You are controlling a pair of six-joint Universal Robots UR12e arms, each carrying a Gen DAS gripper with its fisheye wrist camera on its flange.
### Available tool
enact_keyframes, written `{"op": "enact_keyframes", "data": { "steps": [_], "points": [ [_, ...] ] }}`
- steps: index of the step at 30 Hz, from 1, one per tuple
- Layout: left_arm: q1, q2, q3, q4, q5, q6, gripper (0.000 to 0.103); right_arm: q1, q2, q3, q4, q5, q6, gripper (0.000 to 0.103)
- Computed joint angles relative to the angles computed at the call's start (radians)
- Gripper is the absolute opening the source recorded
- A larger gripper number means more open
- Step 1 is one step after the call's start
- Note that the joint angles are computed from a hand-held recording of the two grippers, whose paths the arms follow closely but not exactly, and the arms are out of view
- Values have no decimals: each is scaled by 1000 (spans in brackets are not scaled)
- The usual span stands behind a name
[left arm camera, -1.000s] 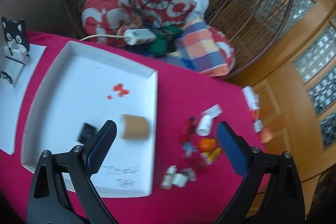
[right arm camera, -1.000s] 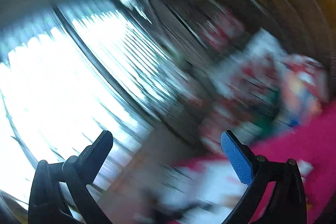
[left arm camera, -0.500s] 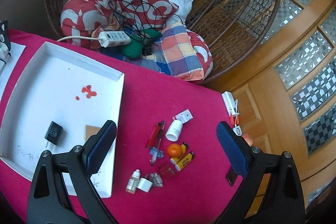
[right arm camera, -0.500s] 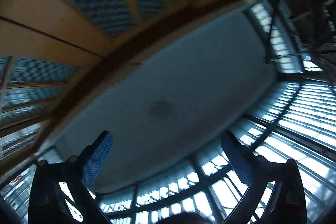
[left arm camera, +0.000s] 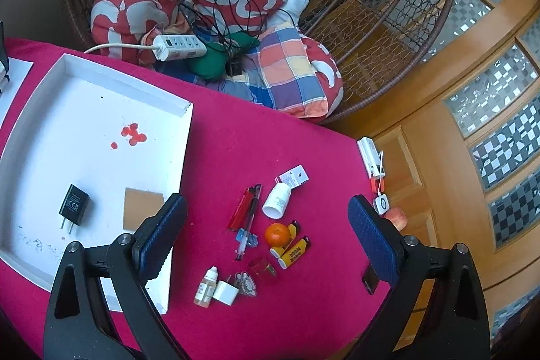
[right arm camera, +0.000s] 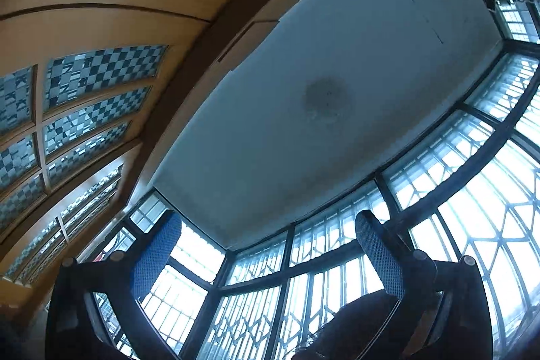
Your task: Organize rigid objects
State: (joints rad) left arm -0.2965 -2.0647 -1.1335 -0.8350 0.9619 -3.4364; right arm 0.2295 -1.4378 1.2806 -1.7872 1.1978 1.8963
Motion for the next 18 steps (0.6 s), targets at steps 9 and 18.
{"op": "enact_keyframes", "data": {
  "steps": [9, 18],
  "points": [
    [-5, -2, 7, -15, 2, 10, 96, -9, -26, 45, 47, 25, -28, 103],
    [-5, 11, -15, -13, 18, -10, 96, 1, -21, 49, 38, 36, 0, 103]
  ]
}}
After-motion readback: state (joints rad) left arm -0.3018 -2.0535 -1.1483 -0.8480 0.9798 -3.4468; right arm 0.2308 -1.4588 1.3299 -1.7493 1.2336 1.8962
